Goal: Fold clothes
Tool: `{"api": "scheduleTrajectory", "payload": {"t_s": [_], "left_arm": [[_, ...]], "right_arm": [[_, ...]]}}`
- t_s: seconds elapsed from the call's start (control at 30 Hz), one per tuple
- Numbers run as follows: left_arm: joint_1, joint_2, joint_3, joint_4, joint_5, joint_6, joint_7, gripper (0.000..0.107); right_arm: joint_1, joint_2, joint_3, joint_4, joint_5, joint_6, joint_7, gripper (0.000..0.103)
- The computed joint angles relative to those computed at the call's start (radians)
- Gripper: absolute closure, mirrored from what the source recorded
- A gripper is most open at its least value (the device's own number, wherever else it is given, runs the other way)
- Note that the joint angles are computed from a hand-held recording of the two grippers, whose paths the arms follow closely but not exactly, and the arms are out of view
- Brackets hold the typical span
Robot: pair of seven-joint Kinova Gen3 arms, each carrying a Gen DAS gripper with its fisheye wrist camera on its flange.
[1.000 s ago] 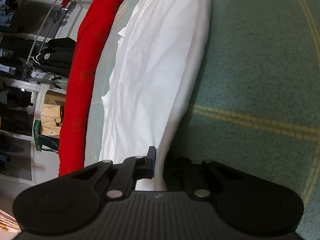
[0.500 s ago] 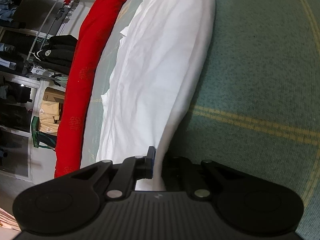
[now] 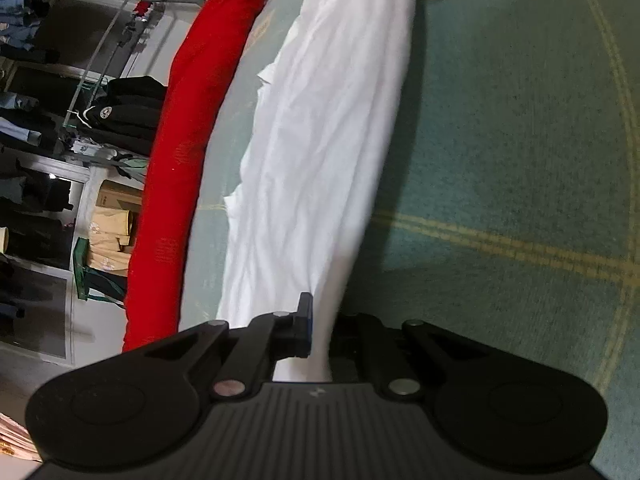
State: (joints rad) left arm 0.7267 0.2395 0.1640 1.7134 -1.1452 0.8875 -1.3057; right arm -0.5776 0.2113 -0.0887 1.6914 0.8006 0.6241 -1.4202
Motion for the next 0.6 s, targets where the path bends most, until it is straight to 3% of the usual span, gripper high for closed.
{"api": "scheduleTrajectory", "payload": {"t_s": [0.23,0.43,0.6], "left_arm": [[0.012,-0.055,0.037,0.021,0.052,0.047,-0.062,0.107],[0.029,-0.146,0.109,0.069,0.152,0.121,-0.103,0.107],[0.042,-0.212,0.179,0.101,0.202,0.187,-0.118,0.107]], "right_arm": [[0.045,-0.056,-0.040,-0.019,-0.168,0.046,0.128,0.098],[0.052,-0.131,-0.083,-0.005,-0.282,0.147,0.224,0.098],[0.046,-0.207,-0.124,0.026,-0.325,0.225,0.217,0.098]]}}
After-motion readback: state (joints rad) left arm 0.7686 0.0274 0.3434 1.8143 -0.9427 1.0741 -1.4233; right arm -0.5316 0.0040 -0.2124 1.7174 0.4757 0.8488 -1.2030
